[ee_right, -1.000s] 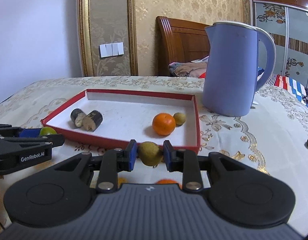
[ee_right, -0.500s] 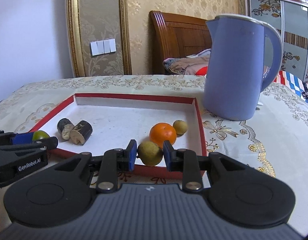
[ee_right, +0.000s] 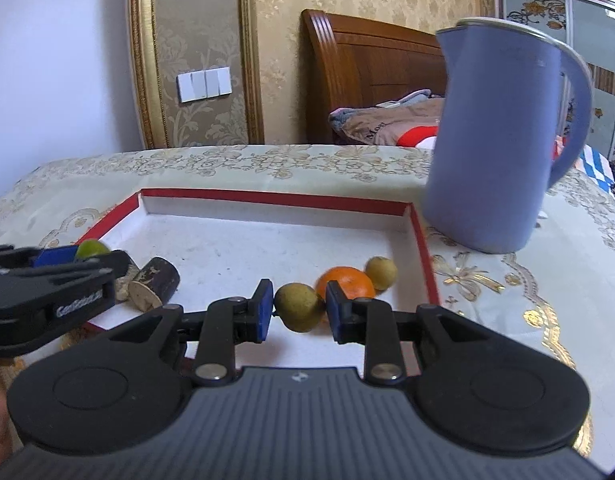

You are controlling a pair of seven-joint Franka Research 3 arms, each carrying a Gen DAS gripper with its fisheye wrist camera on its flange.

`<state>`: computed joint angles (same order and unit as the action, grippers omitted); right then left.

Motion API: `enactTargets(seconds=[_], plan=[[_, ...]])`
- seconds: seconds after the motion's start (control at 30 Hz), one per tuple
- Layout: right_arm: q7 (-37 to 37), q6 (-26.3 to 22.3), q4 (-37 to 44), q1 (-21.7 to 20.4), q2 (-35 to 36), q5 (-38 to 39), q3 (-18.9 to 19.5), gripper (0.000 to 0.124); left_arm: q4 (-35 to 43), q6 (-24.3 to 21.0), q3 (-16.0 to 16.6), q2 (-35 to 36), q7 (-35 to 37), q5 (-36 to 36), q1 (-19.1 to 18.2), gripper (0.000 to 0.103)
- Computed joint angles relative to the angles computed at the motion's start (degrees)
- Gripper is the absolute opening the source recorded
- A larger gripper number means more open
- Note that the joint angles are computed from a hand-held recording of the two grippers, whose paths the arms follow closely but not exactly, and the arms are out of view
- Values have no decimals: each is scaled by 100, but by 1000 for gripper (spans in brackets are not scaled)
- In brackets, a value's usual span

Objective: Organize fruits
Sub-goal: 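Open the left gripper to drop the green tomato while the right releases the kiwi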

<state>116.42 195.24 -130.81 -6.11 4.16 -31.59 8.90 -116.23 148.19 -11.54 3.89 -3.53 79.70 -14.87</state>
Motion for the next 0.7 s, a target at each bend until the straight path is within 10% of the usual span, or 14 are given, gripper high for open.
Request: enactTargets(seconds=[0.13, 0.3, 0.53, 0.7], plan=[[-98, -221, 373, -233, 273, 76, 383, 27, 315, -187, 57, 268, 124, -64, -20, 33], [-290, -828, 922, -1861, 806, 74, 2205, 27, 528, -150, 177, 472, 233, -154, -44, 33], [102, -970, 1257, -227, 943, -192, 521, 27, 668, -129, 265, 639, 184, -11, -107, 33], [-403, -926, 1222, -77, 955, 379, 436, 27, 803, -114, 311, 826, 497, -401, -95, 33]])
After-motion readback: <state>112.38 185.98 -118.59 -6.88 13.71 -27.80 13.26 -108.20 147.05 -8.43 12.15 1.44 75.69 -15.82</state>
